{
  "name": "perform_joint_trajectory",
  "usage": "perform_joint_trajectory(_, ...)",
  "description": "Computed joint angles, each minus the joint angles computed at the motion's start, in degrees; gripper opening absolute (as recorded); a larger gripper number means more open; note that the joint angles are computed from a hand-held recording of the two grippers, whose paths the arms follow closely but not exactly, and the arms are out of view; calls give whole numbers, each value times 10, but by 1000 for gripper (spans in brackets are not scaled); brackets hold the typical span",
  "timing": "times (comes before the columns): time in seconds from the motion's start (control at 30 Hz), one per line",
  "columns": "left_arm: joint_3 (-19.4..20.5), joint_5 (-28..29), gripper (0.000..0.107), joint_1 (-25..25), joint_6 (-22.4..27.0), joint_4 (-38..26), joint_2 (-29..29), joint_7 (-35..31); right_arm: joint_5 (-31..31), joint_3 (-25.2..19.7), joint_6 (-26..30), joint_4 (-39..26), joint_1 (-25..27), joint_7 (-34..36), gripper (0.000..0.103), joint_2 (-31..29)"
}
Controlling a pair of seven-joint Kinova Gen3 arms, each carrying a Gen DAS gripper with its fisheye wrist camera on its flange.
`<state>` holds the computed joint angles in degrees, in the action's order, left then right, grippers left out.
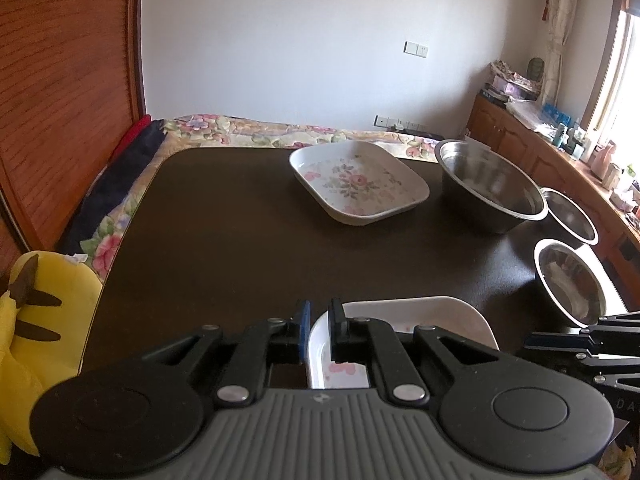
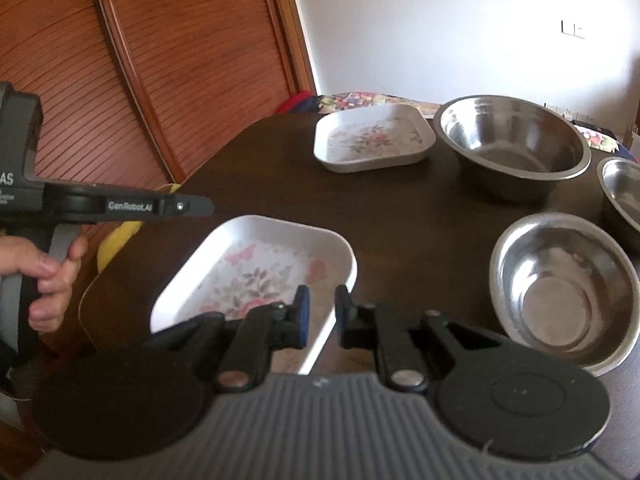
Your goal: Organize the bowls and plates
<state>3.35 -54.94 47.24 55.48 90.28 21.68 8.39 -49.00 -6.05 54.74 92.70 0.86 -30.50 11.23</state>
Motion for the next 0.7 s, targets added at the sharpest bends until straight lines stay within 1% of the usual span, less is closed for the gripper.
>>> perform_joint_trajectory(0.03,-1,-5,27,3,2,0,0,3,0,0,-1,0,0,1,16,0)
perform_joint_trajectory(0.07,-2,-8,33,4,4,1,0,5,-2,0,-4,1,0,4,16,0)
perform_joint_trajectory(0.1,-3,-11,41,6,7,0,1,8,-2,0,-4,-1,0,3,16,1)
perform_joint_trajectory(0.13,-3,-16,46,8,9,2,0,13,-3,0,-3,-3,1,3,16,3)
perform_joint_trajectory(0.17,-4,-22,54,10,12,2,1,18,-5,0,-5,-4,1,2,16,4)
perform_joint_trajectory(0.2,-5,-30,59,12,13,4,0,24,-6,0,-5,-7,2,2,16,5)
perform_joint_trajectory(0.23,-5,-35,60,11,12,6,-1,28,-7,-1,-4,-11,3,2,17,8)
perform_joint_trajectory(0.27,-5,-40,64,10,9,8,-2,32,-7,-1,-4,-15,4,1,19,9)
perform_joint_trajectory(0.3,-5,-44,68,9,7,9,-2,38,-7,-1,-5,-19,4,0,26,11)
perform_joint_trajectory(0.33,-5,-47,70,8,8,8,-2,40,-6,-2,-7,-23,4,-2,30,12)
perform_joint_trajectory(0.4,-5,-55,73,7,11,7,-1,47,-3,-9,-6,-37,9,-9,45,18)
perform_joint_trajectory(0.47,-3,-54,77,1,13,1,2,40,7,-3,5,-57,2,-29,50,25)
perform_joint_trajectory(0.5,-3,-55,81,-1,11,0,3,38,12,-5,4,-64,1,-33,50,28)
perform_joint_trajectory(0.53,-4,-56,83,-3,9,-2,5,36,16,-7,5,-72,0,-37,51,31)
perform_joint_trajectory(0.7,-10,-53,86,-16,9,-20,16,10,30,-20,12,-115,-3,-51,58,53)
